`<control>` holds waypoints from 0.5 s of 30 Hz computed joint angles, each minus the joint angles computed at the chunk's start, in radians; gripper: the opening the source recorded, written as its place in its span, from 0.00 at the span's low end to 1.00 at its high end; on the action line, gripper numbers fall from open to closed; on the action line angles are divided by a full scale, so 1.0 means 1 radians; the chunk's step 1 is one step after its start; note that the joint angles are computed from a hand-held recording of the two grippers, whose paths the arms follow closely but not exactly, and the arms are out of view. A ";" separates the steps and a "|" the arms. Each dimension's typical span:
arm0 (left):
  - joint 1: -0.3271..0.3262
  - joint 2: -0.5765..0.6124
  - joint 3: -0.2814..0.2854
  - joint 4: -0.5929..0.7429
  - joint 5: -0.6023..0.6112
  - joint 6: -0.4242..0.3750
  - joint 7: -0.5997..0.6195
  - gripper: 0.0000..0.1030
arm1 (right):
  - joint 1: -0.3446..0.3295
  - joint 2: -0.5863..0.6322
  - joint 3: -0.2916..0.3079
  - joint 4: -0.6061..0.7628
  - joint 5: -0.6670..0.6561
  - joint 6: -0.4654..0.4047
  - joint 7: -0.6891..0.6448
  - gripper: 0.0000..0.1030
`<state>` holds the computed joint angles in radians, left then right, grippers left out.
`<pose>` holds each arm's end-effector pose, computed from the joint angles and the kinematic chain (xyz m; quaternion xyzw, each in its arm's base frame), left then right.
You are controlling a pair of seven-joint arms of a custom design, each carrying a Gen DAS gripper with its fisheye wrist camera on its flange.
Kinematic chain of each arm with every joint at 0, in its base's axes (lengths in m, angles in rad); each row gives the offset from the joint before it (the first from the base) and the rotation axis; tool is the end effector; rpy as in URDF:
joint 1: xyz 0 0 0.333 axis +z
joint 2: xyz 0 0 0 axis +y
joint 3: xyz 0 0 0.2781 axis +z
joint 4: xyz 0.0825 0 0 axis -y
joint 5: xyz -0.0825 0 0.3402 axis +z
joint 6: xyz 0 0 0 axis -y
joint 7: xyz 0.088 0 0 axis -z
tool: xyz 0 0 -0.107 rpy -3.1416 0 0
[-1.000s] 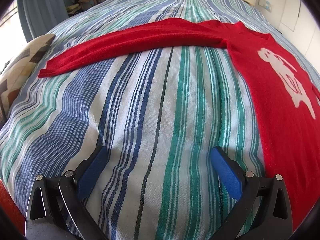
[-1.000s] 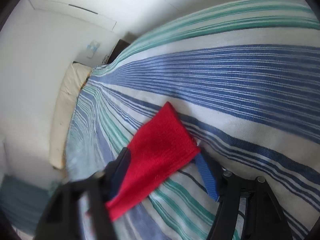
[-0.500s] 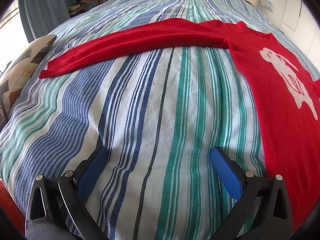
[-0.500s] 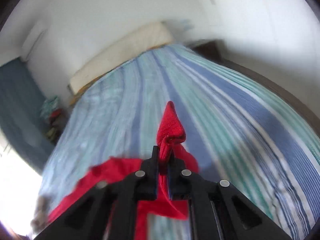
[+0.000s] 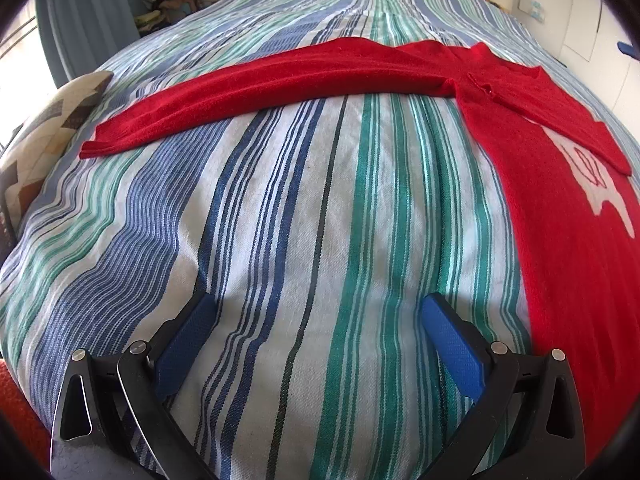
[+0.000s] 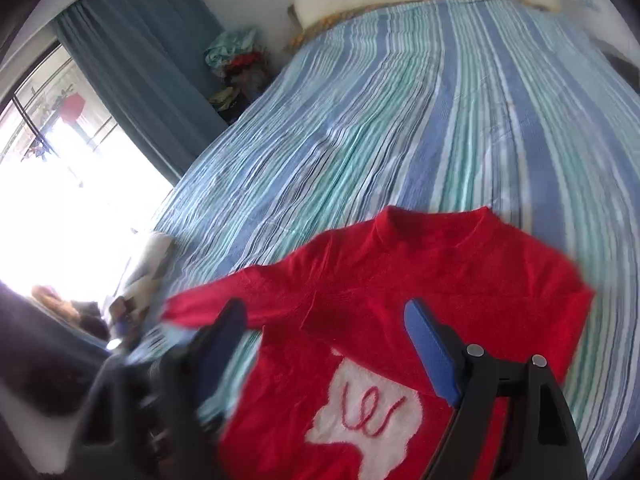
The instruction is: Fold small clothes
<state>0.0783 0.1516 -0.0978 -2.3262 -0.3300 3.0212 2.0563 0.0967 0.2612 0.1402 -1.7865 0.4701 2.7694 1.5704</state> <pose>0.5260 0.0144 0.3298 -0.6153 0.7395 -0.1978 0.1882 0.6147 0.1202 0.4719 -0.6000 0.7027 -0.0766 0.3746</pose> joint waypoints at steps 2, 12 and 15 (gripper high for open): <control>-0.004 0.000 0.005 -0.001 0.009 0.002 -0.007 0.99 | 0.007 -0.070 -0.063 -0.074 -0.021 0.007 0.062 0.77; -0.005 0.000 0.001 -0.014 0.018 0.033 -0.018 1.00 | -0.039 0.028 -0.123 -0.071 -0.210 -0.253 0.183 0.40; -0.005 -0.002 -0.001 -0.017 0.015 0.035 -0.015 0.99 | -0.015 0.071 -0.188 -0.129 -0.364 -0.280 0.386 0.03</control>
<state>0.0734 0.1498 -0.0984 -2.3435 -0.3152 3.0565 2.0408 0.0821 0.3324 -0.0477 -1.9158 0.1064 2.4893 1.9561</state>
